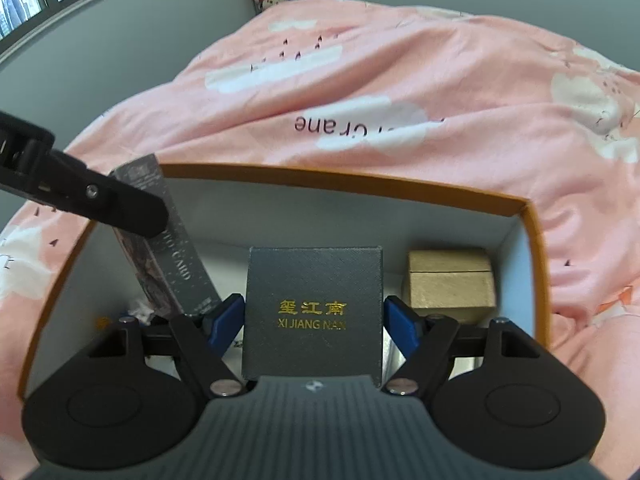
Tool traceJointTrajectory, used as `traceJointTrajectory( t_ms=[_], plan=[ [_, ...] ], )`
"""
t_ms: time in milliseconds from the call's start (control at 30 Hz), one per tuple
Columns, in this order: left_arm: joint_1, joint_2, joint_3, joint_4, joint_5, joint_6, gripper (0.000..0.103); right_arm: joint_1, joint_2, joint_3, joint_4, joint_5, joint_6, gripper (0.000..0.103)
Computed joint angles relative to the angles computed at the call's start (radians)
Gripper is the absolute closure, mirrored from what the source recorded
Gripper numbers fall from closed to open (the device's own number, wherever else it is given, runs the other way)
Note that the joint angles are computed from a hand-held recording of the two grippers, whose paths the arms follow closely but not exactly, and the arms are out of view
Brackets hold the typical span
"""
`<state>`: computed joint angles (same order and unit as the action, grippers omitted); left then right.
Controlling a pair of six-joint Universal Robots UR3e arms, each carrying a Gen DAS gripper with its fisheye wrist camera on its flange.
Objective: Organize objects
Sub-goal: 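Lower the black box and card deck into the orange box and open both tools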
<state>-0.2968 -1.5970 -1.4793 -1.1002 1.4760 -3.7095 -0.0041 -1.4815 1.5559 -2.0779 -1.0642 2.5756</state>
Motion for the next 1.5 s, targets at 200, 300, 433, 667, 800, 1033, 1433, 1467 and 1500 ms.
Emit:
traceJointTrajectory(
  t_ms=[200, 300, 433, 667, 800, 1033, 1433, 1467, 1500],
  plan=[
    [0.009, -0.061, 0.013, 0.014, 0.006, 0.028, 0.035, 0.043, 0.089, -0.052, -0.03, -0.053, 0.026, 0.027],
    [0.022, -0.085, 0.015, 0.018, -0.007, 0.032, 0.035, 0.059, 0.122, -0.073, -0.04, -0.078, 0.035, 0.027],
    [0.016, -0.126, 0.031, 0.021, -0.006, 0.036, 0.035, 0.08, 0.152, -0.082, -0.074, -0.118, 0.045, 0.026],
    [-0.012, -0.193, 0.079, 0.001, 0.02, 0.036, 0.035, 0.068, 0.156, -0.105, -0.038, -0.106, -0.04, 0.024],
    [-0.026, -0.229, 0.115, -0.02, 0.032, 0.03, 0.036, 0.049, 0.131, -0.101, 0.01, -0.088, -0.118, 0.022],
    [-0.038, -0.298, 0.204, -0.073, 0.044, 0.019, 0.036, 0.004, 0.064, -0.092, 0.124, -0.078, -0.257, 0.052],
    [-0.019, -0.286, 0.101, 0.058, 0.005, -0.031, 0.031, 0.029, 0.141, -0.218, 0.309, -0.122, -0.158, 0.081],
    [-0.016, -0.279, 0.088, 0.069, 0.004, -0.035, 0.03, 0.03, 0.147, -0.221, 0.303, -0.12, -0.139, 0.081],
    [-0.014, -0.271, 0.074, 0.084, 0.005, -0.038, 0.03, 0.029, 0.149, -0.221, 0.292, -0.115, -0.121, 0.081]
  ],
)
